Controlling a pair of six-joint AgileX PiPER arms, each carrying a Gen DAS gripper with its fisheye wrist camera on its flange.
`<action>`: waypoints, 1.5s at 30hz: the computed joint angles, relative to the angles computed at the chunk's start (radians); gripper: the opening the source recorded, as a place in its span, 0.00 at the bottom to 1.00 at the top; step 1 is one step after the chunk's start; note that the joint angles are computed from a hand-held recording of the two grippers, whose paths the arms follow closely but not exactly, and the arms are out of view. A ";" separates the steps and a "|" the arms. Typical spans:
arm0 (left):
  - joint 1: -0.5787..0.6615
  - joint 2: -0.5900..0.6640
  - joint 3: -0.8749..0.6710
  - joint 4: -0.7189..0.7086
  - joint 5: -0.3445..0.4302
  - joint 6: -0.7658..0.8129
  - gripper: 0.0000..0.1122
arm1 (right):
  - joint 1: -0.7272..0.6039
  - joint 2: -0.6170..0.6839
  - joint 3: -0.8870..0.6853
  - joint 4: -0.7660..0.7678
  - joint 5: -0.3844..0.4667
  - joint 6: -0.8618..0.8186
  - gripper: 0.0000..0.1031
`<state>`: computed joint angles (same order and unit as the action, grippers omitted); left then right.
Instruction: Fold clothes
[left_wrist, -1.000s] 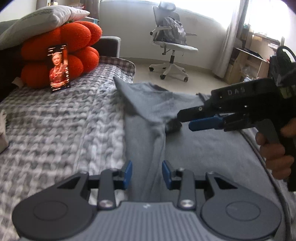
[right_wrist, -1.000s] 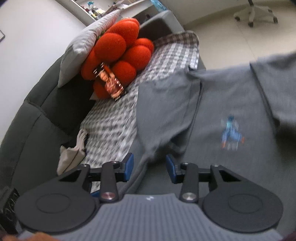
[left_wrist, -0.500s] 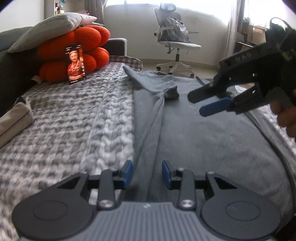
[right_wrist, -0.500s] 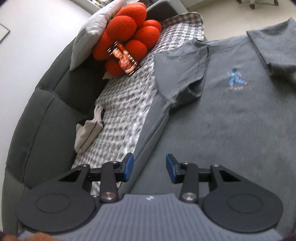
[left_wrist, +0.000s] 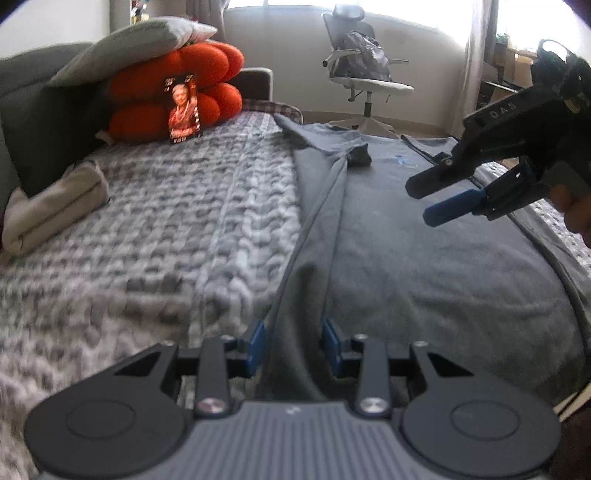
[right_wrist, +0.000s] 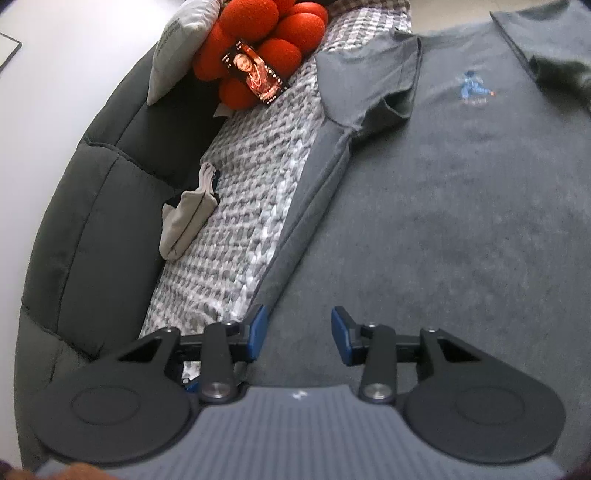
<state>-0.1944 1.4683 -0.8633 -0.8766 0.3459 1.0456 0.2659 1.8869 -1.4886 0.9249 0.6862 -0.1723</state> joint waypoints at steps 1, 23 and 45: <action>0.022 -0.004 0.006 -0.037 0.027 0.039 0.32 | 0.001 -0.002 0.004 0.006 0.004 -0.003 0.42; 0.312 0.175 -0.122 -0.123 0.509 0.043 0.08 | 0.059 0.024 -0.015 0.015 0.129 -0.064 0.42; 0.197 -0.048 -0.008 -0.211 0.570 0.211 0.03 | 0.050 0.167 -0.043 0.230 0.282 -0.153 0.09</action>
<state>0.0025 1.4202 -0.8718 -1.0876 0.9157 1.2570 0.3155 2.0538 -1.5314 1.1551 0.9686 -0.3254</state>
